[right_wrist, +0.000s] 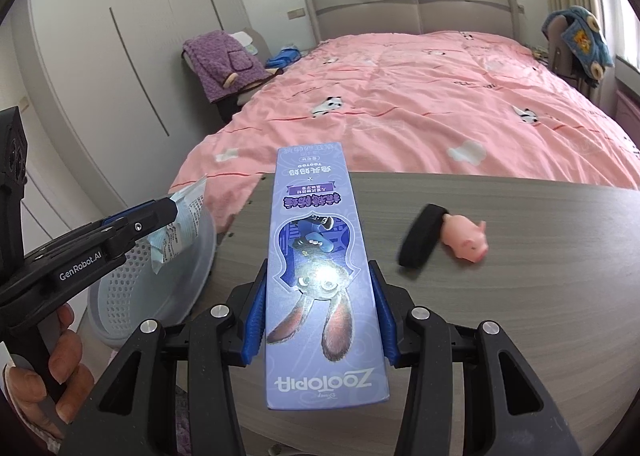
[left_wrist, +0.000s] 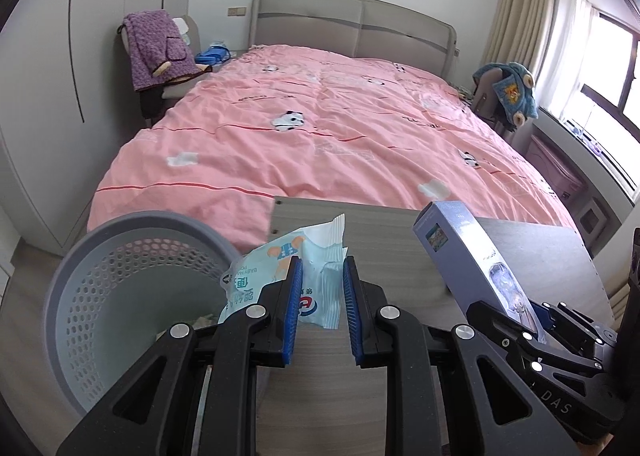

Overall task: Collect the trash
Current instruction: 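Carry the wipes packet and Zootopia box over the basket with both grippers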

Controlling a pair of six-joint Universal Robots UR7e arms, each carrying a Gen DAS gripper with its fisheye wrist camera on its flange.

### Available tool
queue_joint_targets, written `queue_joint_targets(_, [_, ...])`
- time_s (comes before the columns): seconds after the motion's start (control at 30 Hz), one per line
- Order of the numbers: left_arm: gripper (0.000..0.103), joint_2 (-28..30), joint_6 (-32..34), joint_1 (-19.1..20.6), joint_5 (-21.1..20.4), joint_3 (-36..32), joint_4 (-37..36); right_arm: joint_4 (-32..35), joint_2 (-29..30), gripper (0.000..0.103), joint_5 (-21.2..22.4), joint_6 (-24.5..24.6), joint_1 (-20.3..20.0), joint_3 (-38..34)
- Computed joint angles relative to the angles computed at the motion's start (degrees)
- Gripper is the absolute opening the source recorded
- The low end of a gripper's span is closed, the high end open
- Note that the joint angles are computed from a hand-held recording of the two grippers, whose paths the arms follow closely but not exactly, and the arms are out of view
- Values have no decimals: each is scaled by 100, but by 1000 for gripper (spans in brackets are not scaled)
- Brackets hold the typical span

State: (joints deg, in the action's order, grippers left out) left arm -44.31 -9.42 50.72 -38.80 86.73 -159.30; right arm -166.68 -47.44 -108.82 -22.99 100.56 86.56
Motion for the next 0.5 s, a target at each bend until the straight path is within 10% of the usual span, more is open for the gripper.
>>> queue_joint_targets(0.5, [20, -838, -397, 371, 643, 734, 141, 784, 954, 45, 266, -166, 481, -930])
